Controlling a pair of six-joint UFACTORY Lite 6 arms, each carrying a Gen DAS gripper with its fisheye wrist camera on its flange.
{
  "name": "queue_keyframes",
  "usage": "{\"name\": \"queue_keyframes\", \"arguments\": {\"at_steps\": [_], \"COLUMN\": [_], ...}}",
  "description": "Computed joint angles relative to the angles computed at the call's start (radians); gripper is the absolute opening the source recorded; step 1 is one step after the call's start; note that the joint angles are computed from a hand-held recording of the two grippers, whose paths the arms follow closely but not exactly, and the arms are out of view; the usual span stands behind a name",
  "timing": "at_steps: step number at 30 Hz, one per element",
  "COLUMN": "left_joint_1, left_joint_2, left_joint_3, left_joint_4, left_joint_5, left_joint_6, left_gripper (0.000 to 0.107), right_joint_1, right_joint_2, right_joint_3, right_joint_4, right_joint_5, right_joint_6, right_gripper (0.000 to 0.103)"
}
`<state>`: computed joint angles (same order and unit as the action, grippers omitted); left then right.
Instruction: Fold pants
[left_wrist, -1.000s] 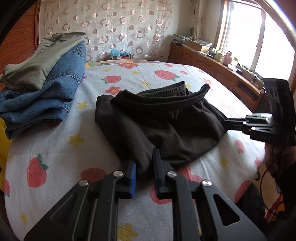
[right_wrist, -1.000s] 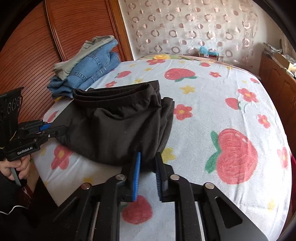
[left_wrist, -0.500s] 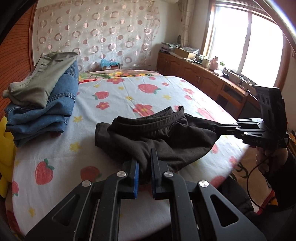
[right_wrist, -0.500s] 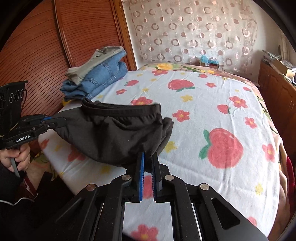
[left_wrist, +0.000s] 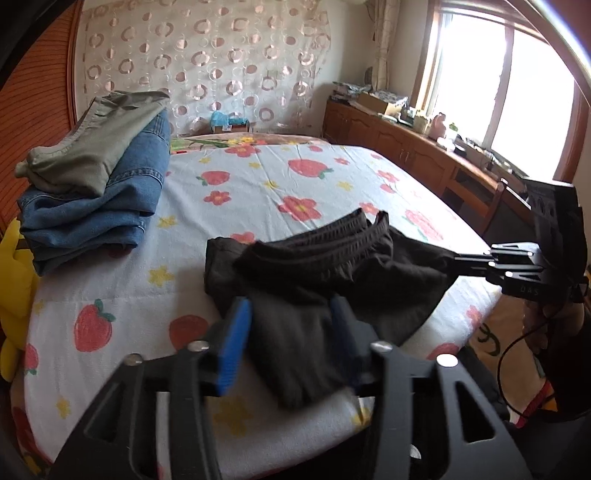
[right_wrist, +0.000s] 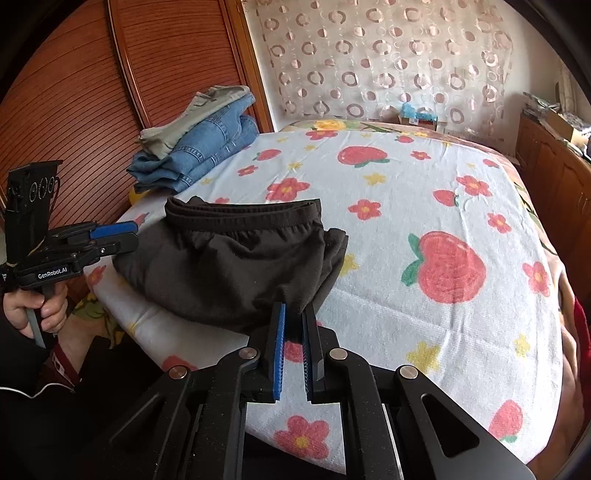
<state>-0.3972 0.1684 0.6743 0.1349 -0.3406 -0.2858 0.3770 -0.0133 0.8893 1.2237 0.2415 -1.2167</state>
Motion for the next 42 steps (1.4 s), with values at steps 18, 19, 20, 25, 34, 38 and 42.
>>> {"name": "queue_keyframes", "arguments": {"at_steps": [18, 19, 20, 25, 34, 38, 42], "left_joint_1": [0.051, 0.053, 0.054, 0.055, 0.051, 0.053, 0.052], "left_joint_2": [0.208, 0.22, 0.229, 0.241, 0.265, 0.282, 0.292], "left_joint_3": [0.226, 0.24, 0.251, 0.253, 0.261, 0.269, 0.27], "left_joint_4": [-0.044, -0.038, -0.041, -0.138, -0.181, -0.178, -0.197], "left_joint_5": [0.039, 0.044, 0.049, 0.022, 0.013, 0.016, 0.018], "left_joint_6": [0.071, 0.069, 0.075, 0.155, 0.189, 0.178, 0.203], "left_gripper": [0.05, 0.05, 0.05, 0.05, 0.05, 0.05, 0.05], "right_joint_1": [-0.01, -0.006, -0.002, 0.006, -0.02, -0.029, -0.028], "right_joint_2": [0.277, 0.312, 0.347, 0.466, 0.586, 0.64, 0.616], "right_joint_3": [0.31, 0.348, 0.386, 0.523, 0.679, 0.75, 0.723], "right_joint_4": [-0.06, -0.111, -0.143, -0.318, -0.402, -0.379, -0.313], "right_joint_5": [-0.003, -0.003, -0.002, 0.029, 0.144, 0.186, 0.148], "right_joint_6": [0.017, 0.067, 0.096, 0.27, 0.367, 0.374, 0.304], "right_gripper": [0.027, 0.027, 0.027, 0.027, 0.027, 0.026, 0.01]}}
